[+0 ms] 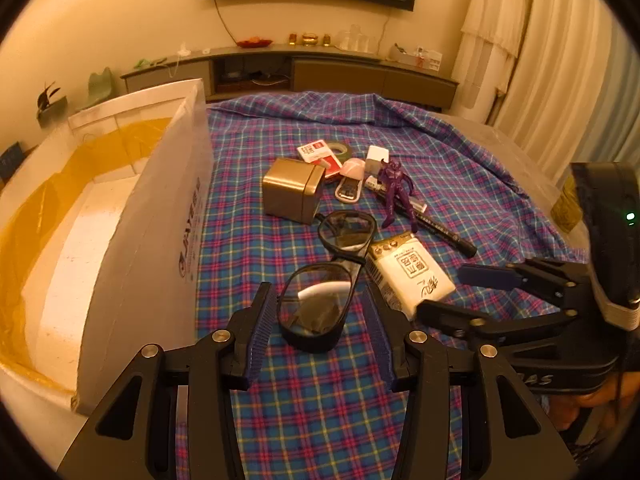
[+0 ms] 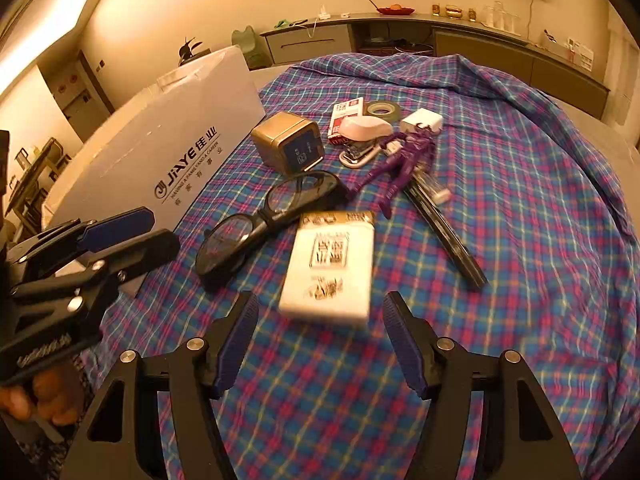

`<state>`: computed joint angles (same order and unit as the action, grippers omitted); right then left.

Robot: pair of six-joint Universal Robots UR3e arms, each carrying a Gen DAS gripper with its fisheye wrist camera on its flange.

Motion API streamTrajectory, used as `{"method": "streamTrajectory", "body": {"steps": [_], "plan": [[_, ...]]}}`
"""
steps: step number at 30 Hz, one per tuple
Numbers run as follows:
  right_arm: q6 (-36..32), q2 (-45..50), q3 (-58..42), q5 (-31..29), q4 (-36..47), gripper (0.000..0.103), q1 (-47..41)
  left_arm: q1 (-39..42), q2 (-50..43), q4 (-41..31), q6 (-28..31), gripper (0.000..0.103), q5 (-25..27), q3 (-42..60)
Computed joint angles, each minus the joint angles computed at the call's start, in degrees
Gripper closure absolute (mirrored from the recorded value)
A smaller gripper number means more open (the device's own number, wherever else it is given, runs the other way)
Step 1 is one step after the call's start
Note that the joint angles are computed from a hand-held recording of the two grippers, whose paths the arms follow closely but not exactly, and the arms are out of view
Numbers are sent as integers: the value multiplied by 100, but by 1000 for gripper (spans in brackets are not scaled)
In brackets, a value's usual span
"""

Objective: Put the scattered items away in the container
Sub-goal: 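Carry the black glasses in the left tool while the right tool carries the tissue pack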

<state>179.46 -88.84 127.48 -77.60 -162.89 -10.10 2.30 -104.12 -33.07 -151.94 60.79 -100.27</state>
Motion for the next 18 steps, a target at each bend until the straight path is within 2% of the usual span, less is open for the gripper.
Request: {"method": "streamTrajectory", "body": {"steps": [6, 7, 12, 14, 17, 18], "plan": [[-93, 1306, -536, -632, -620, 38, 336, -251, -399, -154, 119, 52, 84, 429], [-151, 1242, -498, -618, -590, 50, 274, -335, -506, -143, 103, 52, 182, 541], [-134, 599, -454, -391, 125, 50, -107, -841, -1313, -141, 111, 50, 912, 1327], [-96, 470, -418, -256, 209, 50, -233, -961, -1544, -159, 68, 42, 1079, 1531], [-110, 228, -373, -36, 454, 50, -398, -1223, -1923, -80, -2, 42, 1552, 1815], [-127, 128, -347, 24, 553, 50, -432, -1229, -1977, 66, -46, 41, 1503, 1785]]}}
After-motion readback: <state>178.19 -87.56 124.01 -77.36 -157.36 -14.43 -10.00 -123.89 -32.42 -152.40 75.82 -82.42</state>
